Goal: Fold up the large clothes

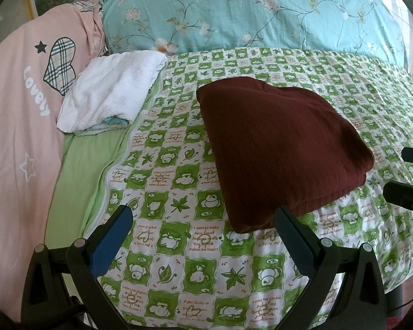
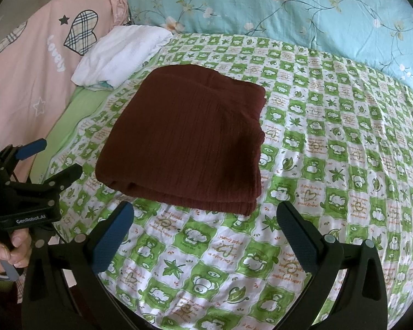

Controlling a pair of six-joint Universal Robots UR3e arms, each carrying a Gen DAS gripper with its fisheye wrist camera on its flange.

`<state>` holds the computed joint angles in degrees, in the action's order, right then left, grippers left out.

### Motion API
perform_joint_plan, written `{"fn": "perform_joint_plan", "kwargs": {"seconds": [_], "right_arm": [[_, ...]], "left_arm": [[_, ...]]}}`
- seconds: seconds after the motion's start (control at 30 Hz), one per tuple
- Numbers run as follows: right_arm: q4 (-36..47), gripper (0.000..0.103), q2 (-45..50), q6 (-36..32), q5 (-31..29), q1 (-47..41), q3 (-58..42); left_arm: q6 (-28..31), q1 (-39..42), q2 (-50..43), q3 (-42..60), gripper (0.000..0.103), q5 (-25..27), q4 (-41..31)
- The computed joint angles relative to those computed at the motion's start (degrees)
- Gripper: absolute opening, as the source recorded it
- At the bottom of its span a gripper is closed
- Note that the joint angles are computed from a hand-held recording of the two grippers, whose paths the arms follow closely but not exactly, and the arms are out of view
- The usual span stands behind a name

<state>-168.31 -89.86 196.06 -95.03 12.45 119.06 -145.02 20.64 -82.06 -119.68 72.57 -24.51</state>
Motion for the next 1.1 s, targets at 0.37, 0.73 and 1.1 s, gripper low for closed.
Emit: {"fn": "perform_joint_plan", "kwargs": {"seconds": [0.37, 0.73, 1.1], "right_arm": [[-0.45, 0.103, 0.07, 0.52, -0.04, 0.01, 0.13], [-0.92, 0.103, 0.1, 0.59, 0.29, -0.42, 0.47], [-1.54, 0.103, 2.15, 0.69, 1.88, -2.01, -1.04]], "left_arm": [[0.15, -0.3, -0.49, 0.48, 0.103, -0.03, -0.04], [-0.37, -0.8, -1.2, 0.84, 0.103, 0.3, 0.64], [-2.1, -0.81, -3.94, 5.27, 0.103, -0.68, -2.41]]}}
